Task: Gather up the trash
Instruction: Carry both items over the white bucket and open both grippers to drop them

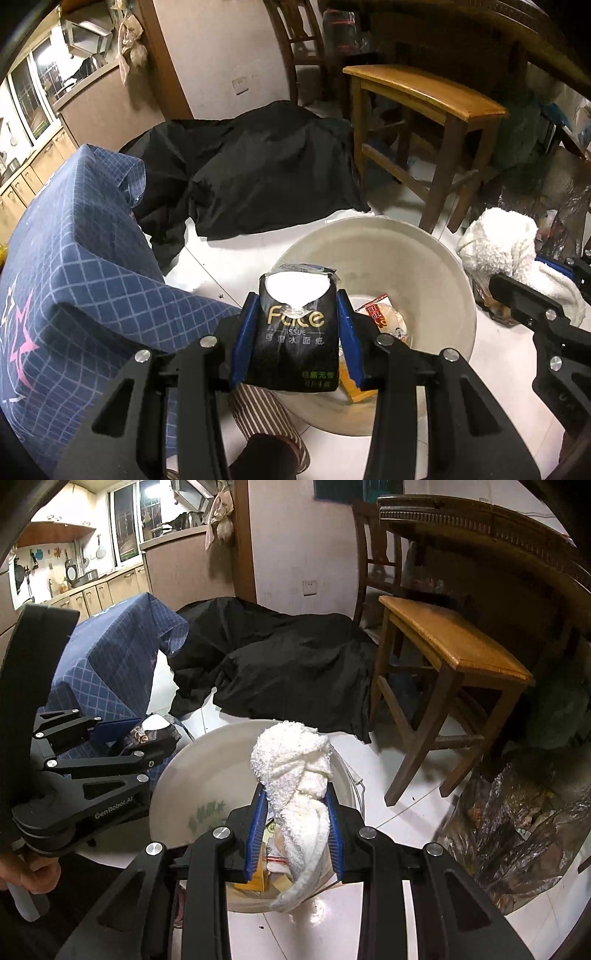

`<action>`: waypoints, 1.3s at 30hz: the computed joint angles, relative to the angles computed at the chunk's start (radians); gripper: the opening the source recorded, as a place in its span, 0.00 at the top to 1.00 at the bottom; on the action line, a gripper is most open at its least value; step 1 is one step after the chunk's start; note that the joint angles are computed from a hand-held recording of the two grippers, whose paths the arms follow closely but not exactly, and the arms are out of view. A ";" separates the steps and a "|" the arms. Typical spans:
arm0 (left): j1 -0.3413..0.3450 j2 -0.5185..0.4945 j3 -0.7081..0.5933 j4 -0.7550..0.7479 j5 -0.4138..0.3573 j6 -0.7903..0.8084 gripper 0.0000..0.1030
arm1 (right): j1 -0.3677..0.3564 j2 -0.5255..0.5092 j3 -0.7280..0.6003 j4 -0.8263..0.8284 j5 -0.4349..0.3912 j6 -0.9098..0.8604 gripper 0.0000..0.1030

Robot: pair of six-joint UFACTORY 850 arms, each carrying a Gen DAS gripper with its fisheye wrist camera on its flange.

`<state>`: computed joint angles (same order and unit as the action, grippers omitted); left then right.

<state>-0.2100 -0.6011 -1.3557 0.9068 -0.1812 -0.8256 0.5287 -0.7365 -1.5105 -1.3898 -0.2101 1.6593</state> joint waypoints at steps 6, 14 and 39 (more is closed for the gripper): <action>0.003 -0.008 -0.004 -0.037 -0.001 0.035 0.61 | 0.003 -0.020 -0.020 0.102 0.000 -0.101 0.70; 0.008 -0.016 -0.013 -0.086 0.001 0.081 0.61 | 0.001 -0.036 -0.037 0.126 0.003 -0.115 0.70; -0.003 -0.037 -0.027 -0.089 -0.023 0.081 0.61 | -0.020 -0.057 -0.050 0.154 0.041 -0.147 0.70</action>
